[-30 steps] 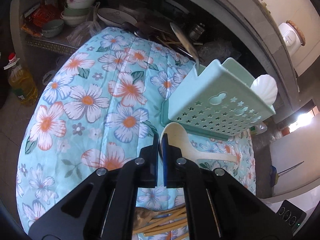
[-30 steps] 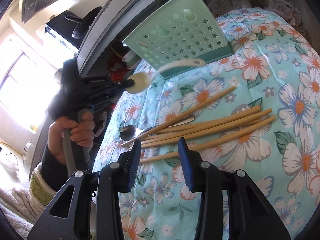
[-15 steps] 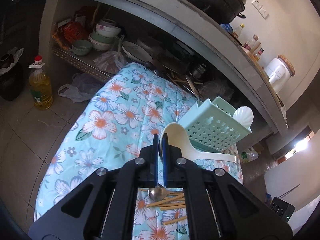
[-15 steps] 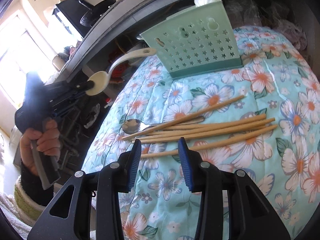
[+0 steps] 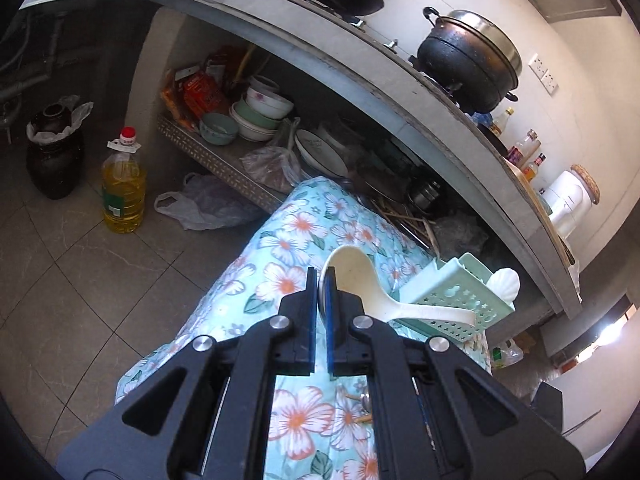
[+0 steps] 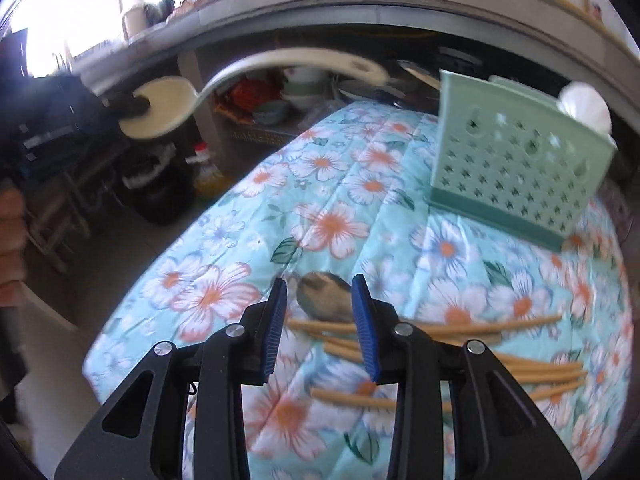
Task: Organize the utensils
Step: 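Lift the white ceramic spoon and carry it over the mint holder with the left tool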
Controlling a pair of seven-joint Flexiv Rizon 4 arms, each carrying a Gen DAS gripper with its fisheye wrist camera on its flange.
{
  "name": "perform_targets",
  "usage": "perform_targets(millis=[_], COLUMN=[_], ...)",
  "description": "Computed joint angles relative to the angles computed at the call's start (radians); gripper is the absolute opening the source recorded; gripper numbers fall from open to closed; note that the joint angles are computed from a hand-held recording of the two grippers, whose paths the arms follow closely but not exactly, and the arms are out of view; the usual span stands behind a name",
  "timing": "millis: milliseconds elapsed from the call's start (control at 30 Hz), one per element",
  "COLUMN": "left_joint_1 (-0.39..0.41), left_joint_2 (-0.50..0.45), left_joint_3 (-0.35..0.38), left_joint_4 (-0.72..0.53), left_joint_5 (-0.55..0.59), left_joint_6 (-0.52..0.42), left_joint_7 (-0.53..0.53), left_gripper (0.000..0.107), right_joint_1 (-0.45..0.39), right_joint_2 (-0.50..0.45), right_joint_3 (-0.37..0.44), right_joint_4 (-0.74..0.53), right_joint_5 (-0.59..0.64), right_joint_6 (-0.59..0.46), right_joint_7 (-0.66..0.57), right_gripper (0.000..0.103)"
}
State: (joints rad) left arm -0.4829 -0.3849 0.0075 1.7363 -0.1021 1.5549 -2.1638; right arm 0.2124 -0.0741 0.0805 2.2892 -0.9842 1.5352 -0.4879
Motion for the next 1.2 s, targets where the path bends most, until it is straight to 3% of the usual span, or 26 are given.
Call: perform_targets(millis=[233,467,600,900,1033,1200], left_joint_1=[0.031,0.050,0.040,-0.009,-0.025,-0.043], left_joint_2=[0.014,0.016,0.019,0.031,0.036,0.033], left_joint_3=[-0.007,-0.019,-0.003,0.069,0.095,0.111], left_joint_4=[0.029,0.041,0.043,0.035,0.027,-0.004], left_joint_5=[-0.011,-0.020,-0.014,0.041,0.069,0.108], left_joint_6=[-0.001,-0.005,-0.001,0.004,0.011,0.013], left_joint_7=[0.012,0.028,0.017,-0.047,-0.079,-0.096], left_gripper=[0.002,0.002,0.002,0.002,0.002,0.002], right_joint_1=[0.097,0.138,0.145,0.106,0.050,-0.036], right_joint_2=[-0.067,-0.101,-0.105,-0.045,0.006,0.075], right_joint_3=[0.033,0.034,0.033,0.026,0.024,0.018], right_joint_4=[-0.105,-0.142,-0.150,-0.124,-0.109,-0.081], right_joint_5=[-0.069,-0.065,-0.089,-0.236,-0.273,-0.235], right_joint_6=[-0.349,-0.475,-0.506,-0.439,-0.334,-0.167], right_joint_7=[0.031,0.048,0.075,0.196,0.259,0.286], right_gripper=[0.033,0.015,0.011,0.006,0.004,0.003])
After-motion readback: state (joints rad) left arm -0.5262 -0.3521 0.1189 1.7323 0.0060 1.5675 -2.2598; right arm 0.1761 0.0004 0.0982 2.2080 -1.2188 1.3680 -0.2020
